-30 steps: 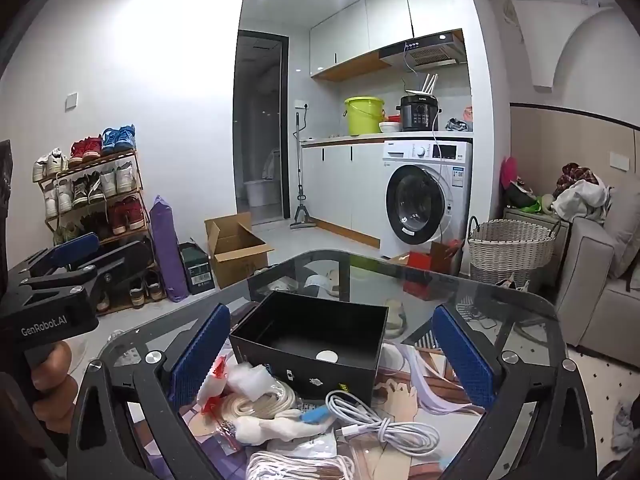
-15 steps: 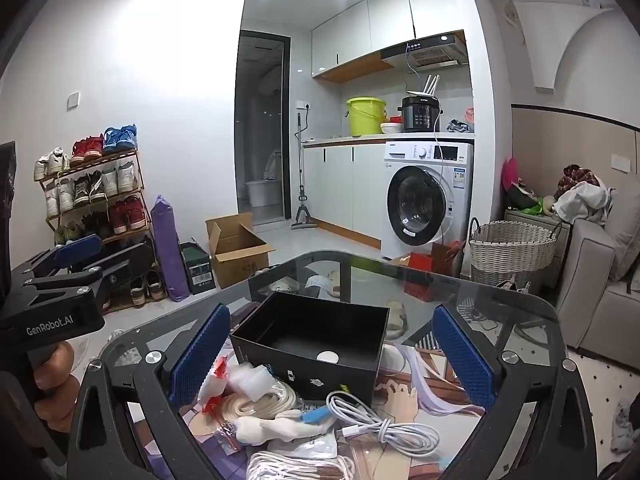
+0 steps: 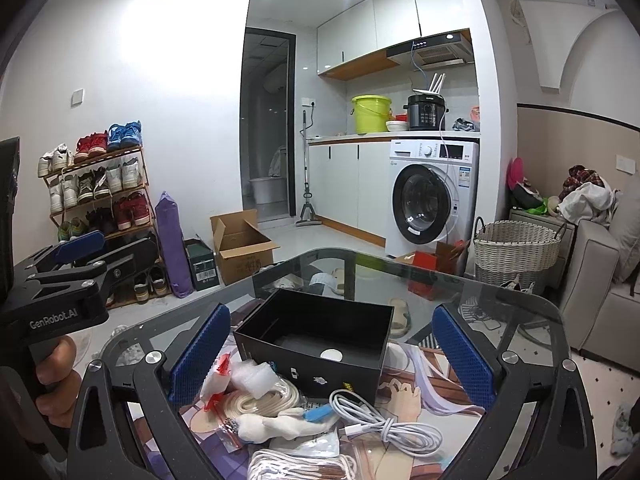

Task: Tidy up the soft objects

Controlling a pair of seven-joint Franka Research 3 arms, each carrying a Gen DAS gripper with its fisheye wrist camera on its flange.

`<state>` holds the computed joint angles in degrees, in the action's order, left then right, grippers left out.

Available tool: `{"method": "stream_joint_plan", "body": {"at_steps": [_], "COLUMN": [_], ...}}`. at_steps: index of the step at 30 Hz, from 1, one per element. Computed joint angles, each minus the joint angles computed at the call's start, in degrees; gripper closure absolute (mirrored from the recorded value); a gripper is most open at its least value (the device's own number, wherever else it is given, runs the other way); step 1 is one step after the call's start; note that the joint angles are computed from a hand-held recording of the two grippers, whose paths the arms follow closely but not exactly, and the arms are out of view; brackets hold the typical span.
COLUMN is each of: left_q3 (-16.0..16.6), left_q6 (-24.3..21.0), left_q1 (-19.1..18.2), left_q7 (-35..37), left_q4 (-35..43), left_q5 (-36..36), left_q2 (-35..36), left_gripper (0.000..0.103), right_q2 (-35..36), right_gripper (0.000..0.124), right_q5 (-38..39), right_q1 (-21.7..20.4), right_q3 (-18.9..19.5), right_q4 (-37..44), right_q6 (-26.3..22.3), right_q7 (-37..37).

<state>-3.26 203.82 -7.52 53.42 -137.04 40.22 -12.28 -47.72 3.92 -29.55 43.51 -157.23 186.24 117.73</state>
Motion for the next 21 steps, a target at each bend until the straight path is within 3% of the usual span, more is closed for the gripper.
{"method": "stream_joint_plan", "body": {"at_steps": [5, 10, 16, 21], "left_q3": [-4.4, -4.1, -6.3, -5.5], "left_q6": [-1.8, -2.2, -2.3, -2.4], "left_q1": [2.8, 2.0, 3.2, 2.2], "left_q7": [5.8, 8.1, 12.2, 13.0], "left_q4": [-0.7, -0.9, -1.6, -1.6], "left_q5": [-8.2, -10.5, -15.5, -16.3], "left_q2": [-0.7, -0.7, -0.9, -0.8], "left_gripper": [0.0, 0.0, 0.0, 0.0], "right_q2": [2.0, 2.5, 4.2, 4.7], "right_gripper": [0.021, 0.021, 0.021, 0.021], "right_q5": [-0.4, 0.3, 1.0, 2.2], "right_q1": [1.3, 1.1, 1.8, 2.0], "right_q3": [-1.1, -0.8, -1.6, -1.4], "right_q4": [0.5, 0.8, 1.2, 1.4], "right_q6": [0.9, 1.3, 2.2, 2.7], "right_q7": [-1.7, -2.5, -4.4, -5.8]}}
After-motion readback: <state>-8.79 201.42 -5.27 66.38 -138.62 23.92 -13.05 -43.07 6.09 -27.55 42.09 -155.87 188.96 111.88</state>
